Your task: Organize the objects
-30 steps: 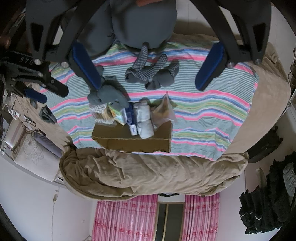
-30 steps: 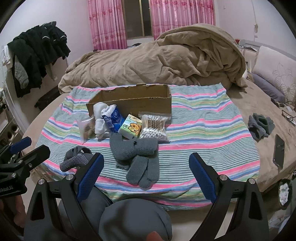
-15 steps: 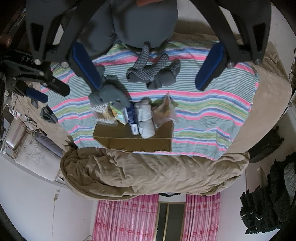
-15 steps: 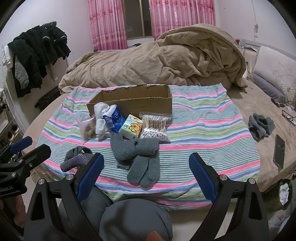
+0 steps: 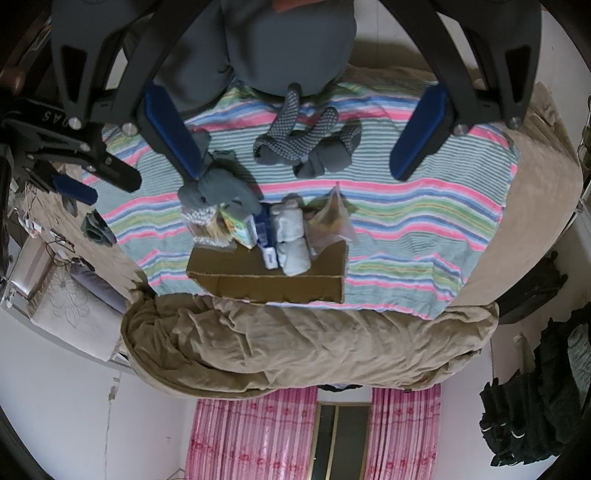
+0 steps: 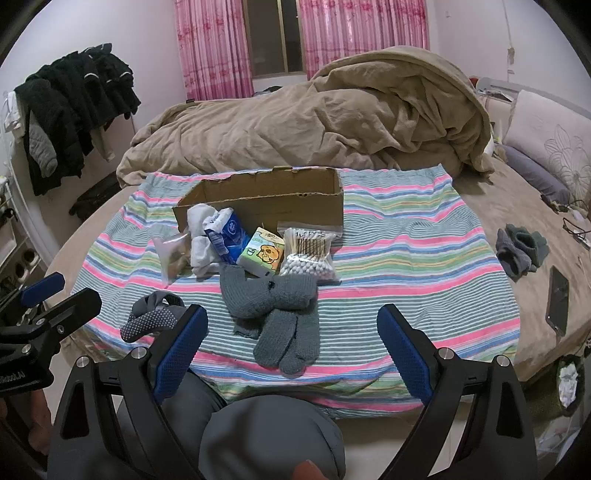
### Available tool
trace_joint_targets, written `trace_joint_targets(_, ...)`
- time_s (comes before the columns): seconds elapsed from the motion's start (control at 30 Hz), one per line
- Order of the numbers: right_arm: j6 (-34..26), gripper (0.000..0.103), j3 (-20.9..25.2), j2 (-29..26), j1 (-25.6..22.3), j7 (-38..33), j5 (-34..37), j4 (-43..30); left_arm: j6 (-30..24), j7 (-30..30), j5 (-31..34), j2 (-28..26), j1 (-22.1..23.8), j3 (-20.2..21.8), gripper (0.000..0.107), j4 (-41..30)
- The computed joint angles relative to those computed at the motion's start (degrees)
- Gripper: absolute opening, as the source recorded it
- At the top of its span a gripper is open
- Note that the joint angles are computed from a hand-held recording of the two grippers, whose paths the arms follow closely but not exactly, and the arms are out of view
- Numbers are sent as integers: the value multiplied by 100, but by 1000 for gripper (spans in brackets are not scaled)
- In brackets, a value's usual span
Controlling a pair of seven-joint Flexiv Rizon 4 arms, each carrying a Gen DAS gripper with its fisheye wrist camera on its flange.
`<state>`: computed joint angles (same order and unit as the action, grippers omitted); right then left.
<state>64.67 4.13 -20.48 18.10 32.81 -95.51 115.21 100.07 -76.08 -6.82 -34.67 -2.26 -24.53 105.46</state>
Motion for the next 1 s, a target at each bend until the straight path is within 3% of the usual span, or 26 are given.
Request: trace_joint_targets(1.0, 39, 95, -13, -78, -12, 17, -34, -44, -66, 63, 15, -97, -52, 24, 103, -142)
